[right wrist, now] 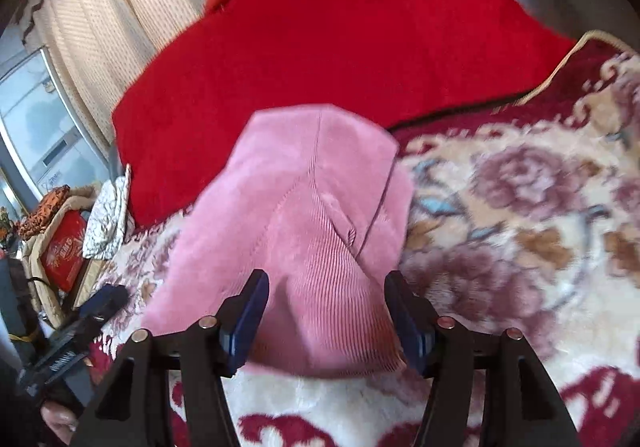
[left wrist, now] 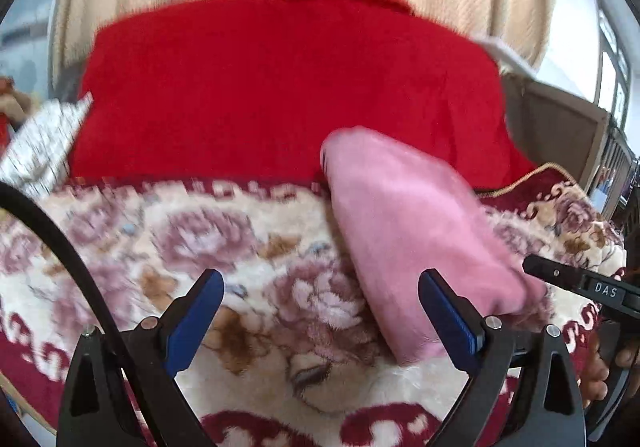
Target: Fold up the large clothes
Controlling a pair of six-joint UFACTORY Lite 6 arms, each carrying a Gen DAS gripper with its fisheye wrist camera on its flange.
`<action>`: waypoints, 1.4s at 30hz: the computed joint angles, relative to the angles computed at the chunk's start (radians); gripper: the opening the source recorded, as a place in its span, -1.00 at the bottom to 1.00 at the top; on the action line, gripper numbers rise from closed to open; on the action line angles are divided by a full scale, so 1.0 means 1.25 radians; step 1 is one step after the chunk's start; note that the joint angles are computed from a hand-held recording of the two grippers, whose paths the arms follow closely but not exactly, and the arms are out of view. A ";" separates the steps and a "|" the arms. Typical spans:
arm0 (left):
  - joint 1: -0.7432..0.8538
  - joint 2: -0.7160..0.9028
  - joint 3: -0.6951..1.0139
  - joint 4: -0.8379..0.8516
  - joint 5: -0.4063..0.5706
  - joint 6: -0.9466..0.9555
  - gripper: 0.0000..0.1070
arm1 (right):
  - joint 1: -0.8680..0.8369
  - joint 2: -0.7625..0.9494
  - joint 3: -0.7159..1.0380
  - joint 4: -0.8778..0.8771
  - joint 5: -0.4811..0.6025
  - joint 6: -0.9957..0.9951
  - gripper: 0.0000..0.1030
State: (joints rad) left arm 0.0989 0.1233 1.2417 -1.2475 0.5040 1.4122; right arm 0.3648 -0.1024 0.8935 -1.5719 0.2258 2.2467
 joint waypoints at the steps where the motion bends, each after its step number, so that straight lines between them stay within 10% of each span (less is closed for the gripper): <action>1: 0.005 -0.041 -0.031 -0.006 -0.011 0.005 0.83 | 0.027 -0.039 -0.024 0.029 0.035 -0.028 0.25; 11: 0.025 -0.381 -0.160 0.331 -0.091 -0.326 0.90 | 0.315 -0.262 -0.019 0.334 0.394 -0.324 0.28; 26: 0.098 -0.563 0.023 0.562 0.112 -0.607 0.91 | 0.889 -0.170 0.323 0.228 1.024 -0.403 0.33; 42: 0.533 -0.619 0.152 0.143 0.448 -0.324 0.91 | 1.055 -0.007 0.547 0.176 1.197 -0.473 0.33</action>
State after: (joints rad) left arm 0.7657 -0.6500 1.4323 -1.0693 1.0641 1.0069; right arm 1.6836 -0.1110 1.5767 -1.3523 1.7222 1.6560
